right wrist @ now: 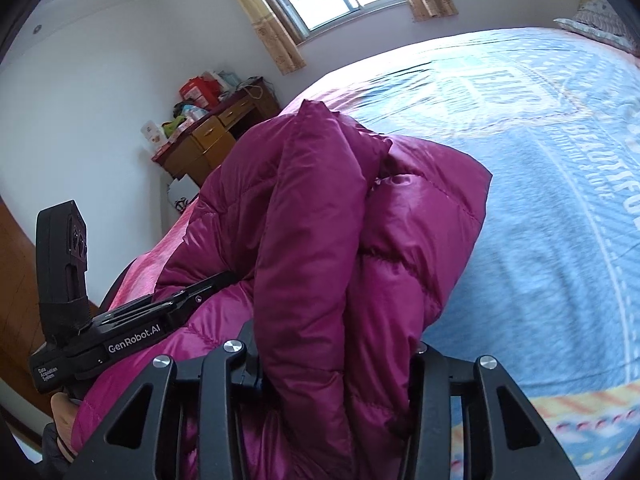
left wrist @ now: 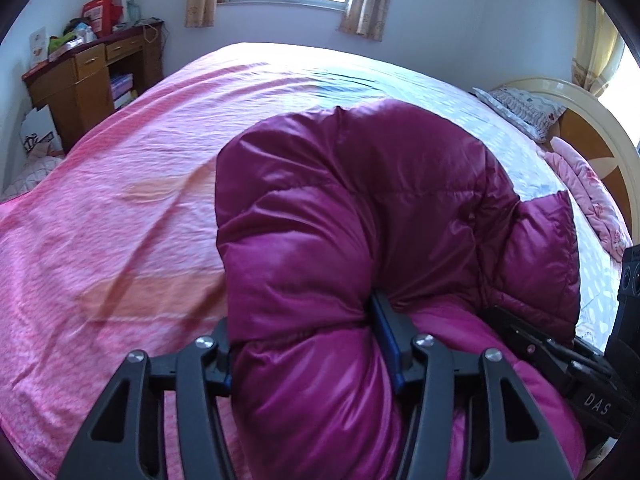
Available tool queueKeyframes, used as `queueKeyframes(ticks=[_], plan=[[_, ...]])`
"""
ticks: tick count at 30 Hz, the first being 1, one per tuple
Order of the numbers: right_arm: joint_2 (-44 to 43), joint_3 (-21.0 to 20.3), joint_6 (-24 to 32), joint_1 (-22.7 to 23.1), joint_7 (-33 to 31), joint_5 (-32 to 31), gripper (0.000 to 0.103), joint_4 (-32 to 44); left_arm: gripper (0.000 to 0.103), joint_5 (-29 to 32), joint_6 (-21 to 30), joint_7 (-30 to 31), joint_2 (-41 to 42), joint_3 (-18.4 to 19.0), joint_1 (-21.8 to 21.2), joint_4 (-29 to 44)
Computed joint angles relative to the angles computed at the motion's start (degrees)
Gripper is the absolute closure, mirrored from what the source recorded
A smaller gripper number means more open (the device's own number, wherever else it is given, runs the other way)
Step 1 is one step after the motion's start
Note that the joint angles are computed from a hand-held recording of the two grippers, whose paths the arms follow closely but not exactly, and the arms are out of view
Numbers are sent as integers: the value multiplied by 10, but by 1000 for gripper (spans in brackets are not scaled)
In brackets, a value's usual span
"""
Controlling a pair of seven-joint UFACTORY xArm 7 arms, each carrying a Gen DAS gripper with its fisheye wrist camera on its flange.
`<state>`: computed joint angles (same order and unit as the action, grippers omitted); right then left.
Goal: Fold large clothes
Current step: 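Lift the jacket bundle with both grippers and carry it along the bed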
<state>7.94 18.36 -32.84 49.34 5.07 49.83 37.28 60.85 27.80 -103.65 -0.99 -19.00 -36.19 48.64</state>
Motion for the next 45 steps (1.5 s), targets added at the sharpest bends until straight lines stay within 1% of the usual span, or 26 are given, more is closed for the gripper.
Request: queueKeyframes(ticks=[1, 3, 6, 8, 9, 10, 11, 13, 17, 18, 22, 24, 29, 31, 32, 34, 35, 36, 37, 39, 40, 41, 42, 43, 44, 45], plan=[[6, -1, 1, 3, 5, -7, 61, 7, 49, 0, -2, -5, -9, 1, 1, -10], [9, -25, 0, 29, 35, -34, 61, 7, 50, 0, -3, -14, -27, -1, 4, -28], [18, -24, 2, 30, 63, -78, 61, 18, 50, -12, -6, -18, -65, -9, 17, -62], [31, -35, 13, 43, 62, -97, 61, 46, 50, -27, 0, -15, -93, -17, 28, -84], [39, -27, 17, 35, 58, -104, 61, 60, 51, -37, 3, -13, -112, -20, 34, -98], [48, -36, 26, 44, 55, -113, 61, 78, 51, -46, 5, -10, -130, -23, 41, -111], [59, -46, 37, 57, 40, -114, 61, 103, 51, -57, 9, -7, -148, -26, 47, -124], [84, -35, 53, 53, -1, -105, 61, 153, 52, -79, 22, 3, -191, -29, 58, -151], [144, -73, 94, 95, -28, -139, 61, 266, 52, -129, 59, 38, -285, -29, 72, -204], [160, -92, 104, 115, -37, -134, 61, 296, 52, -140, 68, 46, -303, -32, 77, -213], [235, -73, 143, 96, -11, -211, 61, 415, 52, -182, 115, 82, -379, -36, 96, -249], [277, -58, 167, 92, -33, -214, 61, 484, 52, -201, 129, 98, -410, -40, 106, -267], [353, -70, 222, 112, 8, -279, 61, 609, 52, -248, 158, 135, -481, -53, 129, -308], [378, -71, 238, 116, 18, -297, 61, 649, 52, -262, 156, 148, -499, -56, 141, -317], [385, -63, 238, 113, 19, -307, 61, 658, 52, -272, 159, 153, -509, -61, 145, -322], [403, -69, 251, 119, 36, -327, 61, 688, 52, -286, 158, 161, -520, -72, 157, -328], [404, -65, 247, 117, 41, -337, 61, 687, 52, -294, 159, 167, -529, -75, 160, -332], [411, -65, 250, 113, 66, -367, 61, 694, 52, -300, 157, 171, -534, -79, 166, -334], [417, -68, 253, 115, 77, -380, 61, 704, 52, -304, 152, 173, -534, -84, 174, -336], [407, -77, 239, 122, 101, -381, 61, 677, 52, -312, 149, 180, -540, -89, 182, -342], [411, -72, 240, 116, 94, -401, 61, 681, 52, -316, 144, 183, -540, -90, 187, -345], [425, -81, 254, 122, 102, -407, 61, 706, 52, -316, 133, 185, -535, -89, 197, -347], [434, -84, 261, 123, 104, -410, 61, 721, 52, -317, 125, 188, -531, -88, 205, -347], [431, -83, 256, 123, 91, -397, 61, 713, 52, -314, 114, 189, -523, -91, 217, -346], [440, -85, 261, 123, 96, -403, 61, 727, 52, -307, 104, 202, -519, -82, 230, -347], [444, -93, 260, 127, 104, -409, 61, 732, 52, -307, 102, 204, -513, -87, 239, -343]])
